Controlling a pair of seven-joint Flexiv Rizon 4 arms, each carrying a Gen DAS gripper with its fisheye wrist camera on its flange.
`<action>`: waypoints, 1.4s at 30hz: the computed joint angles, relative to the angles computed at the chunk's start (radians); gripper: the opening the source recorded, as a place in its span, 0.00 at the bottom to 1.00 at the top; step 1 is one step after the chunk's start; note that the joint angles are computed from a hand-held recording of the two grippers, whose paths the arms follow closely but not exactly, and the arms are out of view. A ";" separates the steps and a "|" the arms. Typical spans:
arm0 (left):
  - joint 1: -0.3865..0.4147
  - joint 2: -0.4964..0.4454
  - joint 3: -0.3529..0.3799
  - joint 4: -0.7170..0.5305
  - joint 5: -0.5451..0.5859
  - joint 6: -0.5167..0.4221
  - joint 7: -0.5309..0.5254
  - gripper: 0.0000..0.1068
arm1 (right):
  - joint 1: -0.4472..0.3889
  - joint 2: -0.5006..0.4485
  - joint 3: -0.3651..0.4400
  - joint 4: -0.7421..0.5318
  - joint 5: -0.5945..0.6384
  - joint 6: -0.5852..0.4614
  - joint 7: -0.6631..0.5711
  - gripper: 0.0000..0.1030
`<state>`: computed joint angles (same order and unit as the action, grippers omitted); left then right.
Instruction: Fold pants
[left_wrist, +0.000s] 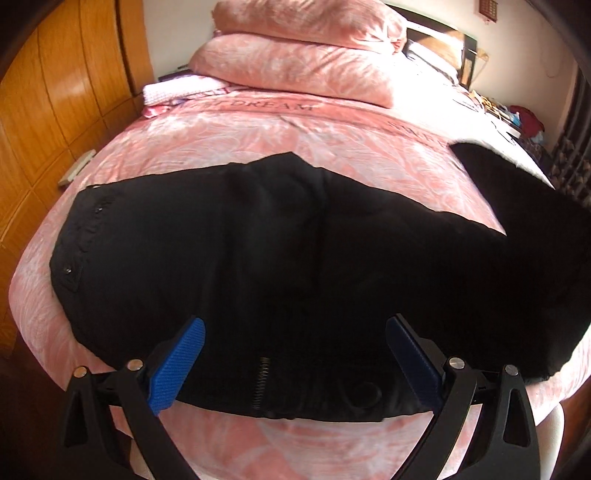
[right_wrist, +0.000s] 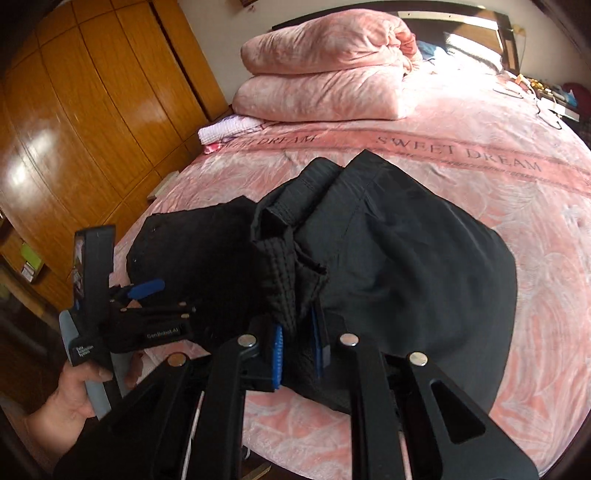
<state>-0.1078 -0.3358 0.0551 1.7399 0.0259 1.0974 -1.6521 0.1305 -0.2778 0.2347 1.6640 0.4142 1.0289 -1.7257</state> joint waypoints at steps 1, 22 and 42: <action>0.001 0.002 0.014 0.003 0.011 0.007 -0.017 0.93 | 0.014 -0.011 0.004 0.006 -0.014 -0.010 0.002 0.12; 0.076 0.025 -0.037 0.085 -0.166 0.034 0.119 0.93 | 0.134 -0.026 -0.054 0.051 -0.239 -0.101 0.233 0.46; 0.094 -0.012 -0.033 0.099 -0.207 0.016 0.171 0.93 | 0.114 -0.072 -0.003 0.006 -0.180 -0.139 0.171 0.08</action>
